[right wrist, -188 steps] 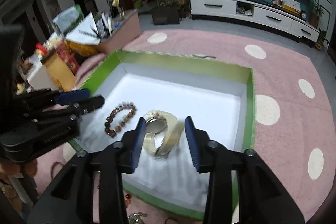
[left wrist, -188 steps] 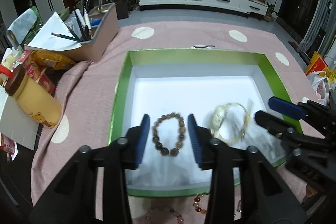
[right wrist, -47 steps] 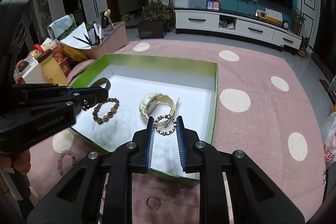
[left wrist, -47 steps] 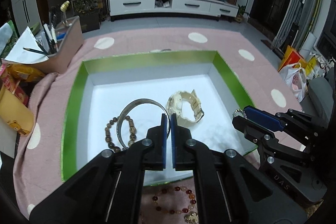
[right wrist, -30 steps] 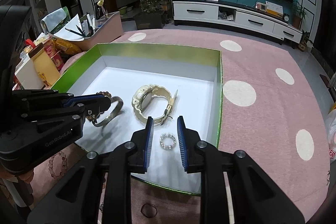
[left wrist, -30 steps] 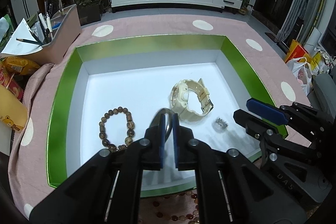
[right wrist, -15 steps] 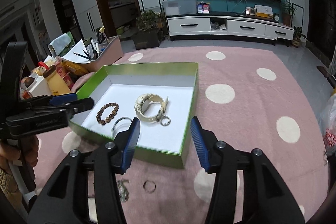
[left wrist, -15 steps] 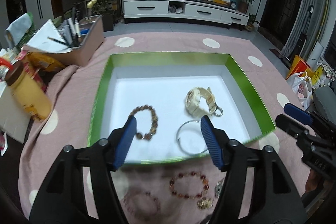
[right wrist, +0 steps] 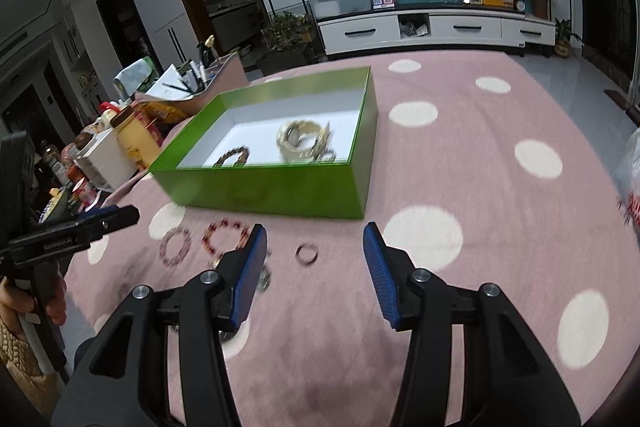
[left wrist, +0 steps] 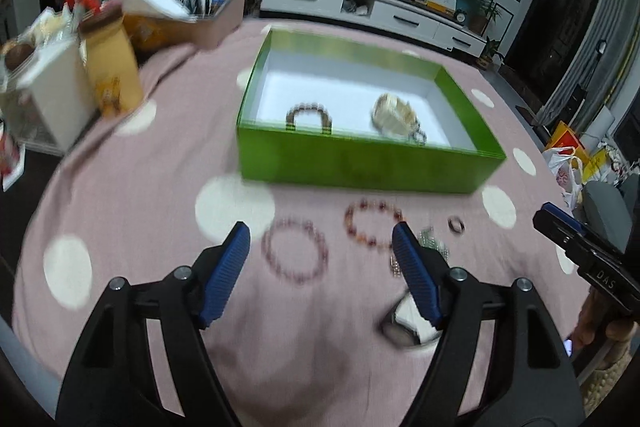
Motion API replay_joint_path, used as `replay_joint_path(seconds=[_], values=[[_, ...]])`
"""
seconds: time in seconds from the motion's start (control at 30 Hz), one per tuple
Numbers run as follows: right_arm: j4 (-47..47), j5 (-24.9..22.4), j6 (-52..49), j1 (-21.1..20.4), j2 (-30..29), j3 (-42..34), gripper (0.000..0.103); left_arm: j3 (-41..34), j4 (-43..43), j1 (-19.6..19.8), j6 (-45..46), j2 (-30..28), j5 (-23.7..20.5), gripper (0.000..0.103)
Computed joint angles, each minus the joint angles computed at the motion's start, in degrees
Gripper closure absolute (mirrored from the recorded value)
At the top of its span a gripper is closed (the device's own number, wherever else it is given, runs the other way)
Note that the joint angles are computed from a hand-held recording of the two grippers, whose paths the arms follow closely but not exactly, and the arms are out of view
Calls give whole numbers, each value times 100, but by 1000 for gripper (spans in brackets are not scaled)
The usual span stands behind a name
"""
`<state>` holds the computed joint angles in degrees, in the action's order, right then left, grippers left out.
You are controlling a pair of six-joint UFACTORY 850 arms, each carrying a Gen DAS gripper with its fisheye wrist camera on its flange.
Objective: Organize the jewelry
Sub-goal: 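Move both open tools back over the remaining jewelry, then grasp the black watch strap with the left tool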
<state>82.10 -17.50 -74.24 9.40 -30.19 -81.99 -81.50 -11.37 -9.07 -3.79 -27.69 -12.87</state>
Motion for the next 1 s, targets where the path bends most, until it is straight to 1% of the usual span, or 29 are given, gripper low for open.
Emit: replay_joint_path(seconds=[0.03, 0.13, 0.23, 0.33, 0.5, 0.57, 0.67, 0.8, 0.87, 0.93, 0.97, 1.0], values=[[141, -63, -127, 2, 26, 82, 52, 150, -340, 12, 252, 72, -20, 28], [435, -161, -387, 12, 57, 220, 52, 398, -523, -1, 292, 171, -77, 28], [925, -292, -822, -9, 69, 340, 52, 565, -1020, -8, 617, 230, -206, 28], [1261, -439, -1113, -48, 59, 403, 52, 630, -1155, -46, 661, 247, -290, 28], [1771, -710, -1557, -135, 38, 502, 52, 475, -575, -229, 63, 159, -456, 28], [1860, -785, -1630, -164, 6, 509, 52, 348, -174, -333, -359, 73, -544, 28], [1811, -835, -1577, -185, -54, 484, 52, 143, 938, -522, -1428, -88, -669, 28], [1791, -825, -1595, -194, -84, 479, 52, -63, 1947, -687, -2370, -275, -915, 28], [1763, -828, -1604, -196, -101, 470, 52, -120, 2140, -714, -2512, -344, -993, 34], [1659, -801, -1525, -191, -129, 440, 52, -124, 2219, -714, -2596, -367, -1033, 48], [1621, -786, -1502, -186, -138, 429, 52, -100, 2113, -695, -2499, -363, -1015, 51], [1592, -771, -1496, -179, -143, 424, 52, -79, 2089, -681, -2466, -361, -1013, 57]])
